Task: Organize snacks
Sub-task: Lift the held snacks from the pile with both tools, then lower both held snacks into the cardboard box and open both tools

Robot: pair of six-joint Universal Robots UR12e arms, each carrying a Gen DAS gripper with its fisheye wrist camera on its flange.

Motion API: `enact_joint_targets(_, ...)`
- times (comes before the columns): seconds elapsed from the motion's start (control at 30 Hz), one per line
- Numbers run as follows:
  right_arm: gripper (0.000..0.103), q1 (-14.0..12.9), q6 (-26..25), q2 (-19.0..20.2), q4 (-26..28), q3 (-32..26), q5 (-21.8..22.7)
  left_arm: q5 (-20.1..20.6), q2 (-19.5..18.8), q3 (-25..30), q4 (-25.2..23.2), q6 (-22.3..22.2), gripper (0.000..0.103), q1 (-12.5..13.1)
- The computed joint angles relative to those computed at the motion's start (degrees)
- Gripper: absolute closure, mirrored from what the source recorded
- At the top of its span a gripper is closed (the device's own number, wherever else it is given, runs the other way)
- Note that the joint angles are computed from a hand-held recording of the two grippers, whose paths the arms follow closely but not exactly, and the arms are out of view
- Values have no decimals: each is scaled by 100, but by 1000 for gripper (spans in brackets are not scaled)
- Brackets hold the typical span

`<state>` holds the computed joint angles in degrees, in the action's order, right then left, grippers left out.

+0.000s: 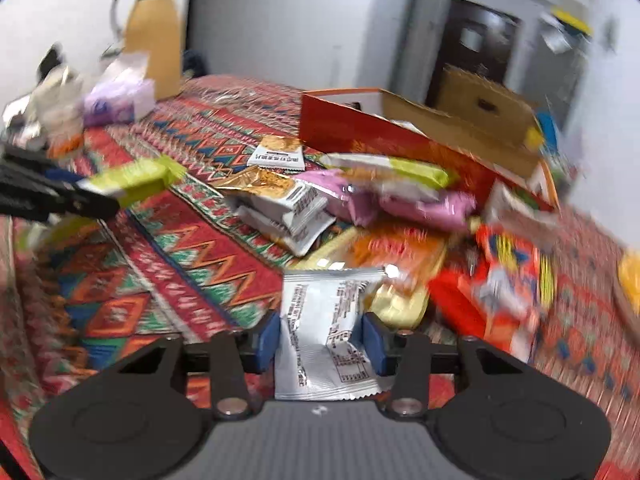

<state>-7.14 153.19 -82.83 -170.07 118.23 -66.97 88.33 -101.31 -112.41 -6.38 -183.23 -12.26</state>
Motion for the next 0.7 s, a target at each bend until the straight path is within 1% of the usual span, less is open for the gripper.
enact_joint_targets(0.07,63,8,489,-138,16,147,-7,-42,15,-6,39,57,66,-17)
enact_joint_targets(0.23,64,-55,1067,-437,-111,482,54,-60,67,1,91,155,66,-31)
enact_joint_targets(0.37,64,-136,1456,-485,-304,529,120,-81,42,102,116,134,66,-2)
enact_joint_targets(0.4,64,-158,1520,-472,-379,507,178,-148,15,170,125,113,66,23)
enact_joint_targets(0.5,64,-220,1695,-330,-598,291,441,-485,-123,466,169,1,66,124)
enact_joint_targets(0.57,64,-226,1792,-144,-748,26,573,-629,-342,791,400,19,66,162)
enact_joint_targets(0.63,64,-212,1952,96,-969,-315,661,-597,-607,1216,452,-36,66,164)
enact_joint_targets(0.7,64,-190,2188,395,-1104,-741,783,-639,-883,1668,345,-67,66,167)
